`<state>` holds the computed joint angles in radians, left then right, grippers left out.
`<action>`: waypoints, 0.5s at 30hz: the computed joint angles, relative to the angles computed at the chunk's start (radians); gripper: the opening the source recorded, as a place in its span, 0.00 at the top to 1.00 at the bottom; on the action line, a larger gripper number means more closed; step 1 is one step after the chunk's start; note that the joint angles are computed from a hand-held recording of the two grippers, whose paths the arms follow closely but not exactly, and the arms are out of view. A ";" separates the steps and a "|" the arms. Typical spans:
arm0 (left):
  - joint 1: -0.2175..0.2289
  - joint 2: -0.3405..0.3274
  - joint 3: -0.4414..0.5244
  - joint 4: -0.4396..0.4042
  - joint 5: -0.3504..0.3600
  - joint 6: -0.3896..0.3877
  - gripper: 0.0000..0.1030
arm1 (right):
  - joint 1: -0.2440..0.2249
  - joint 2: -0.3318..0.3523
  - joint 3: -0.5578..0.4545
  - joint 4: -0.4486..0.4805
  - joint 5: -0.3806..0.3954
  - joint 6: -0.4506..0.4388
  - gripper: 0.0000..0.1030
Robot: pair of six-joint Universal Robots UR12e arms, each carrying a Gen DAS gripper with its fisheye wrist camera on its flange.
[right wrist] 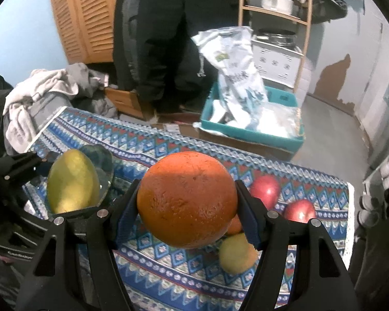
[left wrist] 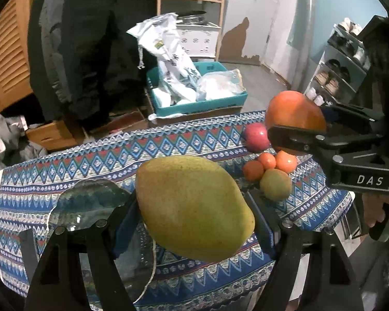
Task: Organize fruits
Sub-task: 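Lift the pear with left tool while right tool carries the grapefruit toward the glass bowl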
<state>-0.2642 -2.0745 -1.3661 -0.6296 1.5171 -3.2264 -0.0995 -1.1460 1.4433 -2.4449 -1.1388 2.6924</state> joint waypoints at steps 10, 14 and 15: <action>0.033 0.038 -0.056 0.038 0.025 -0.041 0.22 | 0.046 0.020 -0.042 0.039 0.026 -0.020 0.33; 0.050 0.050 -0.077 0.045 0.028 -0.063 0.22 | 0.065 0.032 -0.064 0.062 0.038 -0.028 0.33; 0.054 0.052 -0.082 0.046 0.030 -0.068 0.22 | 0.071 0.036 -0.070 0.067 0.040 -0.031 0.33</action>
<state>-0.2100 -2.0221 -1.4479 -0.5840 1.5466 -3.2940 -0.0282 -1.1102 1.3730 -2.3775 -1.0983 2.6616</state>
